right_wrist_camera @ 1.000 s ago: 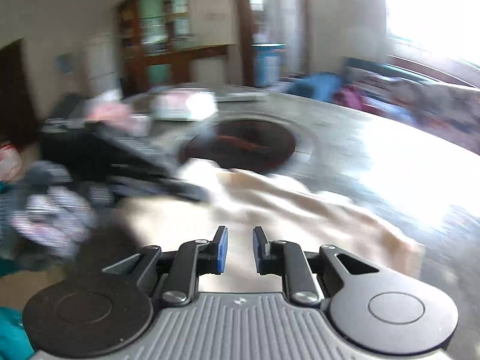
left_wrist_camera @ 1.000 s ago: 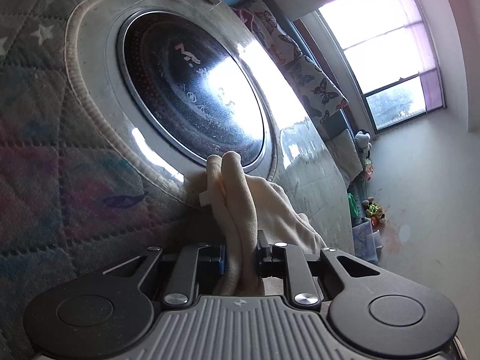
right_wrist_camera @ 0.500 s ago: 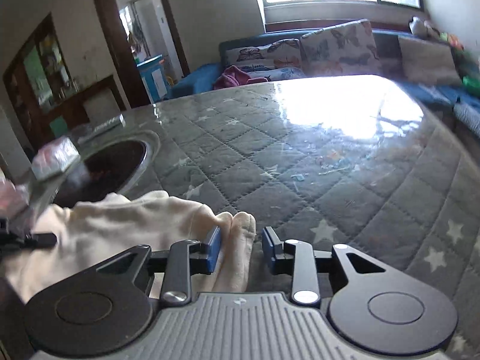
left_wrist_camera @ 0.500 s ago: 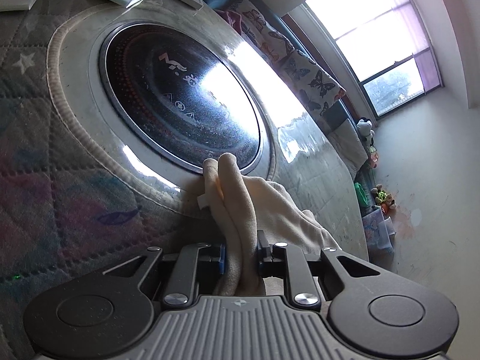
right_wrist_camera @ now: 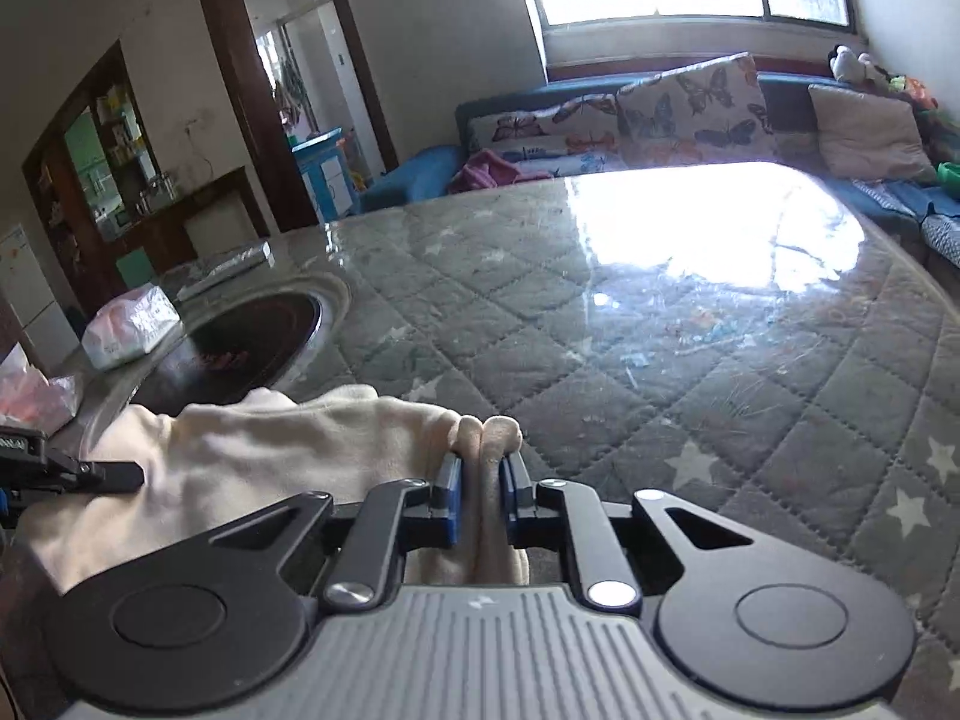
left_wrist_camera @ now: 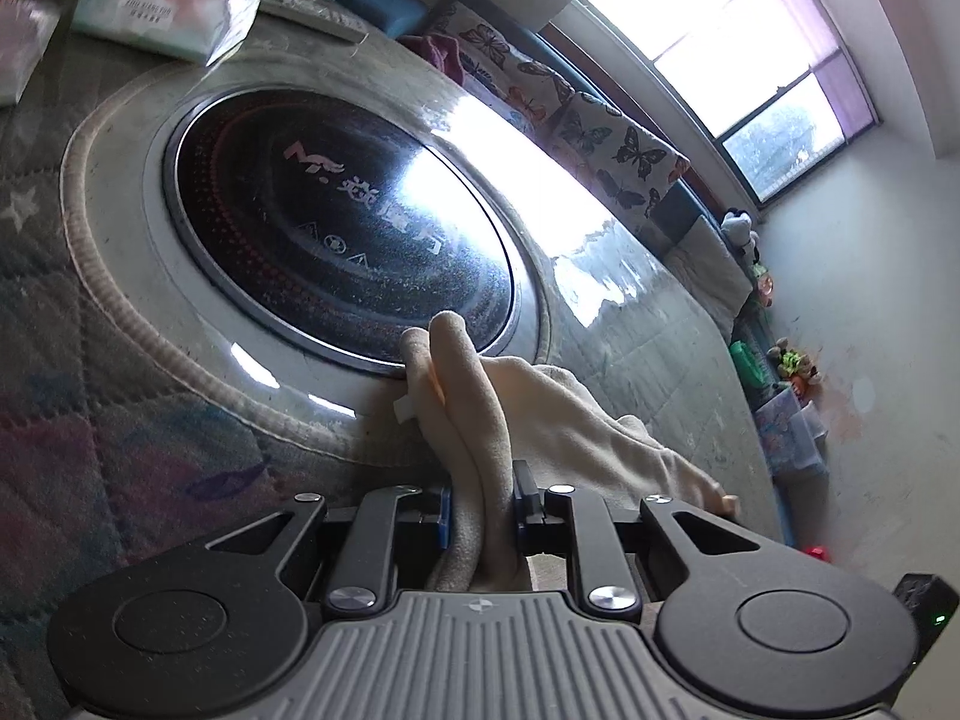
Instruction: Fold clothes
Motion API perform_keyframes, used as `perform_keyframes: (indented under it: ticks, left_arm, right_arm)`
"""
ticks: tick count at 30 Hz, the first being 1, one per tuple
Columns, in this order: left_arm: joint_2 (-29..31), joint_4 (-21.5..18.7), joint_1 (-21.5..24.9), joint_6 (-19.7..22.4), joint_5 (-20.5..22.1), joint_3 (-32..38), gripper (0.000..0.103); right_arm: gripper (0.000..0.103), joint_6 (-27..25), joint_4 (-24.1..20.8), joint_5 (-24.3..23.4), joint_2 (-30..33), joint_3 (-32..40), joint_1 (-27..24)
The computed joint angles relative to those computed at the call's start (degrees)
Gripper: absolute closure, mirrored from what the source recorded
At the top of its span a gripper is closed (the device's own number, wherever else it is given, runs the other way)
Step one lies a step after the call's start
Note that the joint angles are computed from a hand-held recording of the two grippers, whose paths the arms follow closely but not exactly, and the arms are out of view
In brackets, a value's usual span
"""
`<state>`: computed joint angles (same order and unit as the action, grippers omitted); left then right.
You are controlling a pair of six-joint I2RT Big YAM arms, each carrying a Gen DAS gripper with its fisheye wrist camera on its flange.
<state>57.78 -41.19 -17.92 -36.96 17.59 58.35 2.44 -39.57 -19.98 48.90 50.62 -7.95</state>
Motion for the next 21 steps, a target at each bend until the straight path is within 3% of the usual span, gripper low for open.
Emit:
perform_keyframes:
  ticks: [10,21]
  left_arm:
    - [3.0,1.8,-5.2,2.9,-0.5,5.0,0.085]
    - [14.7,5.7,-15.1,2.7,1.1,13.8,0.085]
  right_arm:
    - [0.092,-0.4,1.2,0.5,-5.1,0.4,-4.0]
    - [0.092,-5.3,0.5,-0.5,-5.4,3.3,-19.3]
